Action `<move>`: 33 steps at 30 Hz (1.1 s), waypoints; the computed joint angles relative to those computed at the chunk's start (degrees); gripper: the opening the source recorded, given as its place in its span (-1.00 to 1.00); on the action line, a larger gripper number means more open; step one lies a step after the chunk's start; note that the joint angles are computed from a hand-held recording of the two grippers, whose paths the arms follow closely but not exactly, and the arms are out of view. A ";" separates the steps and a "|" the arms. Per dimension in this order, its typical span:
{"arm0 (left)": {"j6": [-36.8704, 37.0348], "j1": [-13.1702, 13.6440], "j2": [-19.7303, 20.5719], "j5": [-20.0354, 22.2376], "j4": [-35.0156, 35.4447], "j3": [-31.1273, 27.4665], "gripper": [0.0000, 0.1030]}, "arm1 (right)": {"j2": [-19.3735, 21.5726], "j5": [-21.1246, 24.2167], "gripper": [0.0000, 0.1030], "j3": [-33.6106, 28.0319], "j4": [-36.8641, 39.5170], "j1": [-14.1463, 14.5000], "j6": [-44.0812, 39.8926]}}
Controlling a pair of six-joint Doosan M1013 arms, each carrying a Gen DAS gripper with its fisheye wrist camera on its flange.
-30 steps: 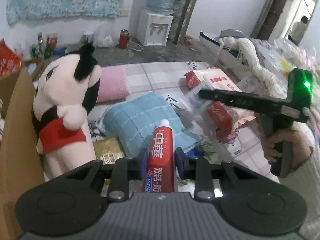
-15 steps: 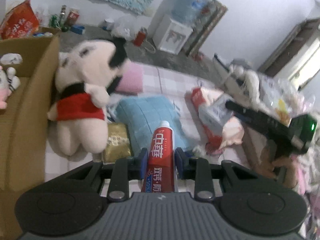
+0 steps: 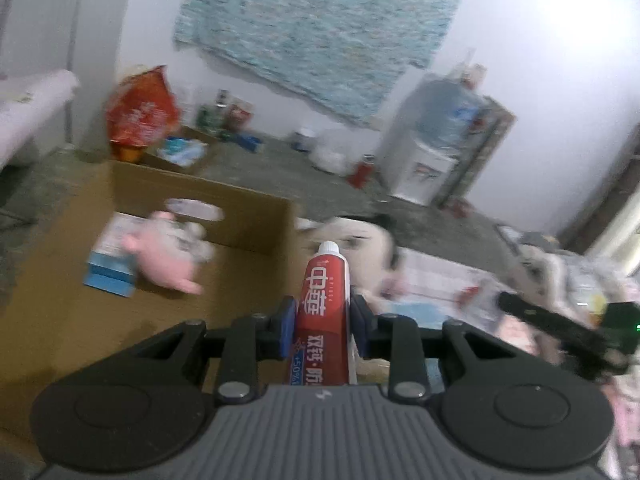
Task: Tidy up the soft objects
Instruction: 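Carry the toothpaste and bottle into the cardboard box and open both grippers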
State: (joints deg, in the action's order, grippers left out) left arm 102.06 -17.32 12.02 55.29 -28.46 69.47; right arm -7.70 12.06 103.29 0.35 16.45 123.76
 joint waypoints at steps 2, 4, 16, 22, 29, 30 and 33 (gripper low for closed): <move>-2.02 0.31 1.91 0.15 3.29 -1.51 -0.42 | 2.20 0.15 -0.09 -2.21 6.94 1.03 -5.27; -3.57 0.17 4.98 1.14 6.69 -3.96 -0.42 | 4.38 -0.61 -0.09 -4.17 16.63 1.94 -12.67; -3.57 -1.09 18.69 -0.78 16.79 -12.36 -0.40 | 17.72 4.99 -0.09 -20.06 9.07 5.87 -2.48; -7.28 1.77 17.66 -3.56 5.14 -10.13 -0.30 | 23.88 11.82 -0.09 -28.83 -3.53 6.75 6.10; -3.75 3.73 12.38 -6.27 6.89 -5.43 -0.20 | 34.77 31.59 -0.09 -46.47 -4.93 7.43 -6.03; -2.85 3.91 11.73 -7.21 6.72 -4.52 -0.19 | 36.94 35.13 -0.09 -50.09 -6.70 7.75 -8.24; -0.59 4.66 10.52 -8.16 4.41 -2.61 -0.19 | 42.90 46.47 -0.10 -60.70 -13.77 9.76 -17.91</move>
State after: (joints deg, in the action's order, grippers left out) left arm 101.47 -12.66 22.55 47.13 -24.05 66.86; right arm 35.19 58.53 42.60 -13.42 26.21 105.85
